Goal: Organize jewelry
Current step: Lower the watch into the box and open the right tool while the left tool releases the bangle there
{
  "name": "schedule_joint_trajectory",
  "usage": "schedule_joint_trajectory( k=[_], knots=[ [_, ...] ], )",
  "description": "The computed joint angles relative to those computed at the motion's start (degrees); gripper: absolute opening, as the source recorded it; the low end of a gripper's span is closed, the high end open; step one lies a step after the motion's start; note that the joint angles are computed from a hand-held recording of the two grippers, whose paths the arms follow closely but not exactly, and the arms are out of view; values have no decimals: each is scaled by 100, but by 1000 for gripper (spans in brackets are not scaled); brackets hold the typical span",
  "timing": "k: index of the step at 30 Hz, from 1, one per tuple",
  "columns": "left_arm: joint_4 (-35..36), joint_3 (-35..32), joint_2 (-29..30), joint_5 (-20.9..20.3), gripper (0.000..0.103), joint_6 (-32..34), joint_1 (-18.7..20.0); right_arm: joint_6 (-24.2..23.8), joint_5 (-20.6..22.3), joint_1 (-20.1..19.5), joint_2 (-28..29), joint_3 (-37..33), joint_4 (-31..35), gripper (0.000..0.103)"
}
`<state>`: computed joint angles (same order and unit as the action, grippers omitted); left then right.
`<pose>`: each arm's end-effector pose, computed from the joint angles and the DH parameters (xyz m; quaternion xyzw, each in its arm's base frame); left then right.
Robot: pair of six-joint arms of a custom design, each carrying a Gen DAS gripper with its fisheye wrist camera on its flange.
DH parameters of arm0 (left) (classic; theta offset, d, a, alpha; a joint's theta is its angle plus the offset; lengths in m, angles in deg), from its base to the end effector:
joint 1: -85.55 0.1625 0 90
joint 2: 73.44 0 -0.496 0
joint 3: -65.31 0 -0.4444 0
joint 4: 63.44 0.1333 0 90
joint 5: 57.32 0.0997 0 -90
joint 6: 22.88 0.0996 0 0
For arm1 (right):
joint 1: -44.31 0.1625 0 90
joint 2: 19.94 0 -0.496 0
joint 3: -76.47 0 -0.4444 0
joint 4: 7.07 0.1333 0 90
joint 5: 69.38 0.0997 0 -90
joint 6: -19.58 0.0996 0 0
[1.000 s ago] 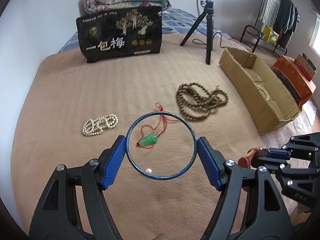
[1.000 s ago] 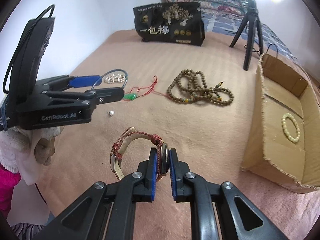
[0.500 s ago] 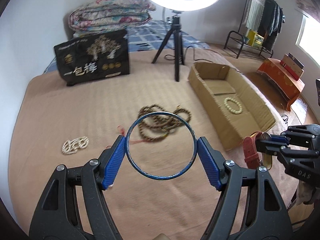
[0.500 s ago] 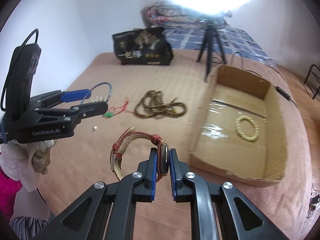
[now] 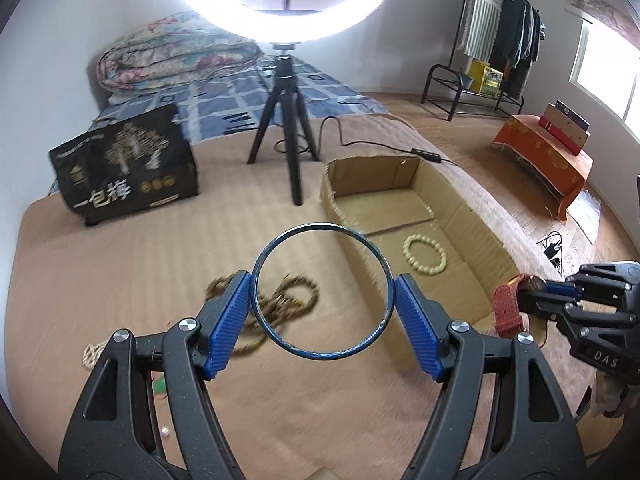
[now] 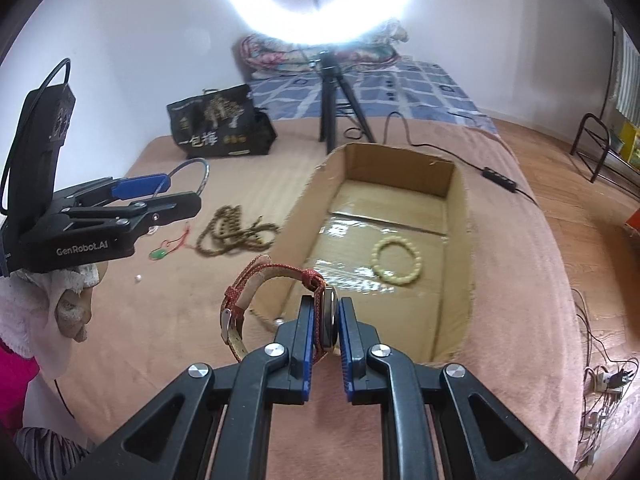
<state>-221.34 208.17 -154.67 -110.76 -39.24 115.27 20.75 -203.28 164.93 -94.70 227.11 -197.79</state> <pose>-0.2472 -0.3629 0.1930 0.3386 0.8857 -0.2349 0.2135 0.2383 -0.2766 0.1868 0.1525 -0.8965 0.2918 0.2965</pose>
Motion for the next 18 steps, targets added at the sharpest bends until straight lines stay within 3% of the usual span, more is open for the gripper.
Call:
schedule_joint_trajectory(
  k=[18],
  knots=[
    [-957, -762, 1498, -417, 74, 494, 392, -693, -33, -764, -152, 96, -642, 9]
  ],
)
